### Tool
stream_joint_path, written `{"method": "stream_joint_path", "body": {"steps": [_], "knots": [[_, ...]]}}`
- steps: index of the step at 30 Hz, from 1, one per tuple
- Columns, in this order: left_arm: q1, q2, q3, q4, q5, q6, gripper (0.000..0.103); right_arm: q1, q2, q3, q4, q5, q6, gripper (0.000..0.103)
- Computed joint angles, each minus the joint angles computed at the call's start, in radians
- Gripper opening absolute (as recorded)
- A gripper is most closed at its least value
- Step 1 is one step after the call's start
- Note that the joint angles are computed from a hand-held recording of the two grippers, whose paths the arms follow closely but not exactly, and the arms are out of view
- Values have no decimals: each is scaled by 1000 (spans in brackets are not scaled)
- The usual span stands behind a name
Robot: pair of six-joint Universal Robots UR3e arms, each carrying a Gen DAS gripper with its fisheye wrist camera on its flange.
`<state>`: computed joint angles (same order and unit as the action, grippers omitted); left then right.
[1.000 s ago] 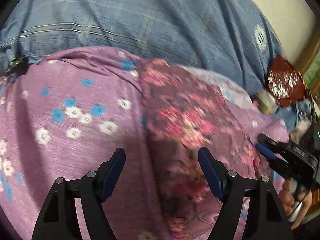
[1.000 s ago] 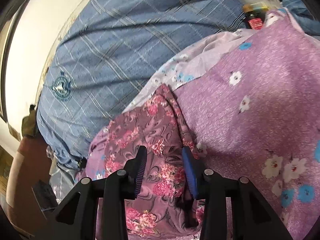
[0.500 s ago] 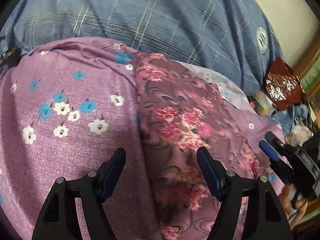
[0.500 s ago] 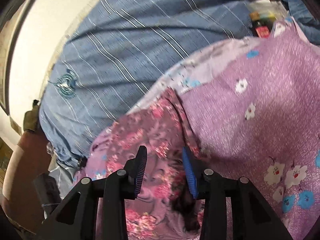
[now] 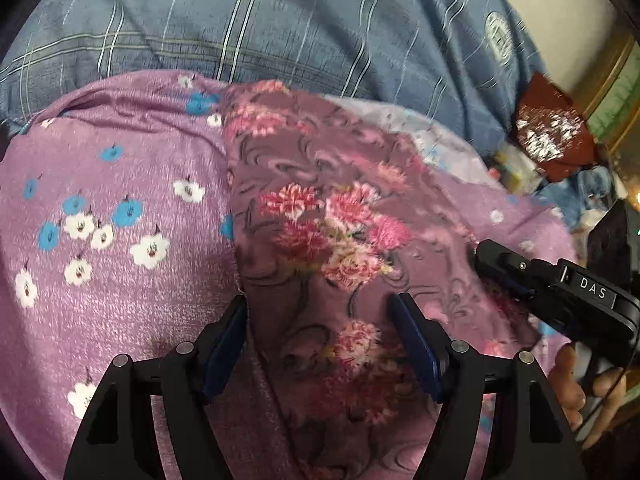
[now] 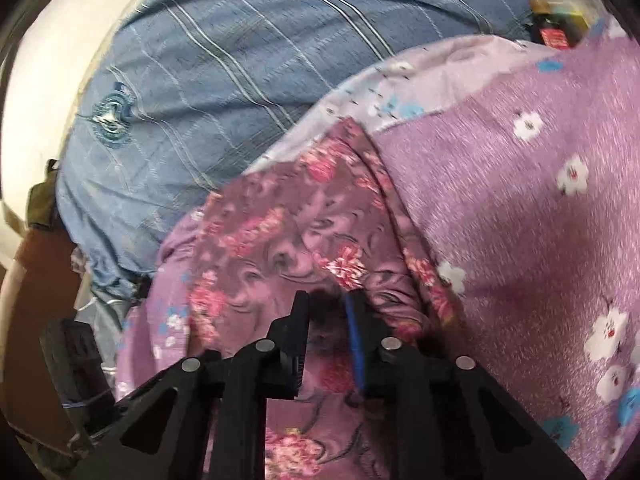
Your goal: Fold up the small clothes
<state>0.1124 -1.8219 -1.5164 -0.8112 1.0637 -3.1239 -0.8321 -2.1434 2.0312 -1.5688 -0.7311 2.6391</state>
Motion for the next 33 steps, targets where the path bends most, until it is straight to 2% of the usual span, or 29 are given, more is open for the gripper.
{"method": "stream_joint_path", "body": {"steps": [2,7,13,17,20,25,33], "knots": [[31,8,-10,5,-47,0,69,-66,-30,-22,126,52,-101,24],[56,3,-12,18,-77,12,68,-131,-44,-37,210,87,-176,30],[66,-22,5,-2,-112,0,70,-153,5,-62,233,95,-191,35],[71,-21,-4,31,-138,-18,67,-178,48,-77,286,119,-233,48],[84,2,-31,59,-181,36,59,-180,81,-77,269,114,-221,48],[87,-12,-28,41,-133,50,61,-181,106,-83,271,116,-219,48],[129,-42,-35,49,-242,25,67,-159,119,-73,235,123,-193,48]]}}
